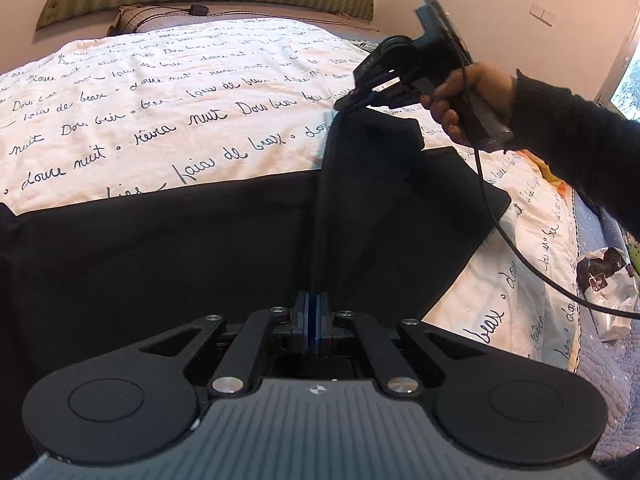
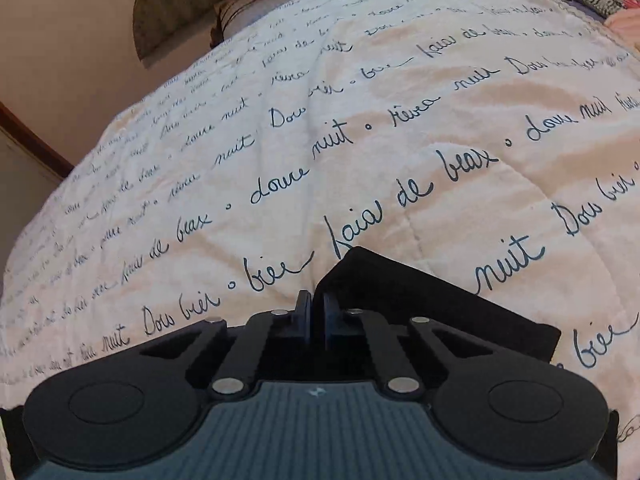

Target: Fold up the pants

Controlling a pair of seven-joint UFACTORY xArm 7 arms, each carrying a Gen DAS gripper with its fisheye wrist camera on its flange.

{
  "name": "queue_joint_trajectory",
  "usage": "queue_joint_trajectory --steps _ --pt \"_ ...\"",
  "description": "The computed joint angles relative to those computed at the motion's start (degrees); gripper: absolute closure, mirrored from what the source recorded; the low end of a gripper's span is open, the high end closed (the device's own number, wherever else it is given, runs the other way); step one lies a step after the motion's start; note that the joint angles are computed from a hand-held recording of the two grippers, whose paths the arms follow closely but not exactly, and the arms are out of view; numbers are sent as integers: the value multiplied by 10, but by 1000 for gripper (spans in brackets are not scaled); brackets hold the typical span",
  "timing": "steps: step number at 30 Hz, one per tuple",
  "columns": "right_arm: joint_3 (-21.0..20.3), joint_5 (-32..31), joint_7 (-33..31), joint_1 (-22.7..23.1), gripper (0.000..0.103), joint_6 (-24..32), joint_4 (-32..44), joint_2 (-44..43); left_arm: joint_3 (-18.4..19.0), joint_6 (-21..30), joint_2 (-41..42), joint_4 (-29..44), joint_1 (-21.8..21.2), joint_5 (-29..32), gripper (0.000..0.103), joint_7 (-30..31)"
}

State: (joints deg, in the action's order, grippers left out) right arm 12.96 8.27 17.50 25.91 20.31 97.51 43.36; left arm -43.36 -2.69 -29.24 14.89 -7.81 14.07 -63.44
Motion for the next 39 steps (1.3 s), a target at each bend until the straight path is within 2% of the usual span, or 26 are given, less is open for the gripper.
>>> queue_joint_trajectory --steps 2,3,5,7,9,11,13,17,18,19,20,22,24,26,27,28,30,32,35,37,39 --pt "60 44 -36 -48 99 -74 -55 -19 1 0 -3 -4 -4 -4 97 -6" --pt "88 64 -52 -71 99 -90 -73 -24 -1 0 -5 -6 -5 -6 95 -11" --pt "99 79 -60 -82 99 -105 -94 -33 -1 9 -5 -6 -7 -7 95 -16" --pt "128 97 -79 -106 99 -129 -118 -42 -2 20 -8 -5 -11 -6 94 -24" --pt "187 123 -109 -155 99 -166 -144 -45 2 23 -13 -5 -19 -2 94 -31" --pt "274 141 -142 -230 99 -216 -185 -44 9 23 -22 -10 -29 1 92 -35" --pt "377 132 -162 -323 99 -268 -234 -33 15 24 -30 -13 -38 3 92 -37" --pt "562 69 -160 -510 99 -368 -359 -4 27 12 -48 -25 -56 4 91 -38" --pt "596 51 -153 -550 99 -378 -385 7 29 8 -52 -28 -60 1 91 -39" --pt "613 25 -128 -578 98 -367 -401 12 29 6 -56 -32 -62 -2 91 -42" --pt "613 22 -112 -587 98 -346 -407 -4 30 1 -58 -36 -64 -7 91 -47" --pt "569 37 -83 -559 95 -297 -397 -64 31 -17 -53 -40 -62 -14 91 -52" --pt "533 29 -67 -522 91 -268 -366 -62 24 -25 -44 -41 -54 -23 91 -57" --pt "476 25 -40 -456 75 -232 -315 -57 16 -42 -30 -42 -46 -32 91 -61" --pt "428 21 -27 -403 58 -209 -285 -65 7 -50 -26 -44 -41 -38 91 -64" --pt "374 17 -21 -343 46 -189 -255 -72 -1 -58 -22 -44 -36 -42 91 -64" --pt "276 4 -5 -234 44 -129 -201 -79 -9 -76 -14 -49 -35 -53 91 -62" --pt "207 -25 5 -149 45 -60 -141 -65 -31 -90 -3 -48 -22 -62 91 -55" --pt "72 -109 46 -8 46 28 -64 -56 -65 -109 16 -46 4 -78 91 -40" --pt "11 -140 65 44 46 73 -14 -42 -82 -129 19 -52 15 -96 91 -33" --pt "-24 -132 84 59 46 93 22 -31 -108 -155 10 -63 26 -120 91 -33"
